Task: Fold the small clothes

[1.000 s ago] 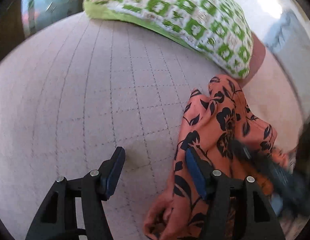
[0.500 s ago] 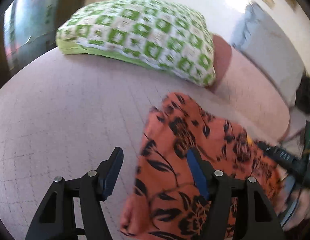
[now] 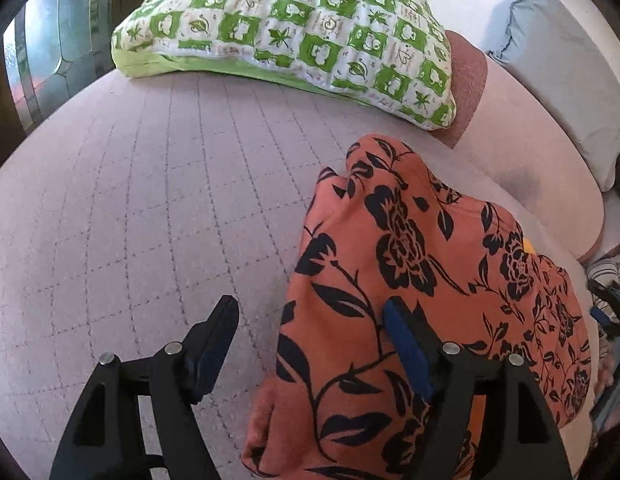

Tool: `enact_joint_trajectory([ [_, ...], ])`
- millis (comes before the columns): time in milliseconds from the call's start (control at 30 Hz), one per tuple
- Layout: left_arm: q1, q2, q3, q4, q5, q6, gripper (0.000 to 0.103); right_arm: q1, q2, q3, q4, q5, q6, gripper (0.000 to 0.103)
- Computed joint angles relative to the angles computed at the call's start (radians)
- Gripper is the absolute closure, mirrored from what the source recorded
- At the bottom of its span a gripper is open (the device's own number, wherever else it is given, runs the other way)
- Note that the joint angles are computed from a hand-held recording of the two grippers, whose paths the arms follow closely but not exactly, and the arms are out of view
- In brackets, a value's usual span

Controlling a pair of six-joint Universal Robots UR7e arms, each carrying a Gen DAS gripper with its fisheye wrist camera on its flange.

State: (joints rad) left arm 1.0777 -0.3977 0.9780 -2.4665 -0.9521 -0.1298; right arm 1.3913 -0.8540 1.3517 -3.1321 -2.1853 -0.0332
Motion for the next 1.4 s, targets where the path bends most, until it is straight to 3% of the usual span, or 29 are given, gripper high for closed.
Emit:
enact_joint_trajectory([
  [167, 0.006, 0.01, -0.029, 0.006, -0.004, -0.007, 0.026, -0.011, 0.07, -0.145, 0.231, -0.068, 0.006, 0.03],
  [200, 0.006, 0.014, -0.031, -0.001, 0.001, -0.001, 0.026, -0.012, 0.082, -0.163, 0.261, -0.064, 0.016, 0.048],
  [233, 0.006, 0.024, -0.046, -0.002, 0.006, 0.003, 0.026, -0.007, 0.1, -0.183, 0.264, -0.088, -0.003, 0.087],
  [267, 0.006, 0.026, -0.047, -0.006, 0.01, 0.006, 0.026, 0.004, 0.121, -0.198, 0.226, -0.153, -0.046, 0.096],
  [333, 0.007, 0.028, -0.05, -0.011, 0.012, 0.003, 0.026, 0.015, 0.135, -0.194, 0.129, -0.185, -0.095, 0.097],
  [400, 0.006, 0.027, -0.048, -0.011, 0.014, 0.004, 0.026, 0.012, 0.14, -0.186, 0.081, -0.23, -0.088, 0.098],
  [467, 0.004, 0.027, -0.048, 0.0, 0.023, -0.003, 0.026, -0.009, 0.119, -0.156, 0.107, -0.246, -0.014, 0.098],
  [533, 0.003, 0.025, -0.044, 0.003, 0.029, -0.004, 0.026, -0.028, 0.079, -0.094, 0.088, -0.191, 0.038, 0.098],
  [600, 0.004, 0.021, -0.038, 0.001, 0.027, -0.01, 0.026, -0.017, 0.068, -0.064, 0.009, -0.189, 0.01, 0.098],
  [733, 0.0, 0.003, -0.007, -0.043, 0.029, -0.008, 0.027, 0.007, -0.032, 0.096, -0.157, -0.08, 0.077, 0.095],
  [800, -0.008, -0.009, 0.021, -0.089, 0.028, 0.013, 0.027, 0.028, -0.039, 0.115, -0.183, -0.052, 0.027, 0.095],
  [900, -0.028, -0.019, 0.057, -0.134, 0.04, 0.058, 0.027, 0.061, -0.092, 0.231, -0.201, 0.001, -0.052, 0.095],
  [1000, -0.049, -0.023, 0.086, -0.133, 0.057, 0.098, 0.026, 0.071, -0.144, 0.353, -0.148, 0.053, -0.038, 0.095],
  [1067, -0.053, -0.014, 0.067, -0.05, 0.087, 0.077, 0.025, 0.066, -0.168, 0.42, -0.106, 0.083, -0.012, 0.095],
  [1100, -0.053, 0.001, 0.046, 0.031, 0.128, 0.045, 0.025, 0.059, -0.167, 0.434, -0.094, 0.074, -0.006, 0.095],
  [1167, -0.046, -0.001, 0.043, 0.068, 0.118, 0.0, 0.024, 0.032, -0.163, 0.445, -0.043, 0.027, 0.015, 0.094],
  [1267, -0.045, -0.031, 0.068, 0.055, 0.079, -0.055, 0.024, -0.016, -0.229, 0.535, -0.084, 0.138, 0.087, 0.094],
  [1333, -0.058, -0.058, 0.116, 0.01, 0.094, -0.066, 0.024, -0.017, -0.272, 0.589, -0.111, 0.156, 0.105, 0.094],
  [1400, -0.07, -0.09, 0.172, -0.021, 0.083, -0.099, 0.024, -0.035, -0.325, 0.676, -0.188, 0.259, 0.121, 0.094],
])
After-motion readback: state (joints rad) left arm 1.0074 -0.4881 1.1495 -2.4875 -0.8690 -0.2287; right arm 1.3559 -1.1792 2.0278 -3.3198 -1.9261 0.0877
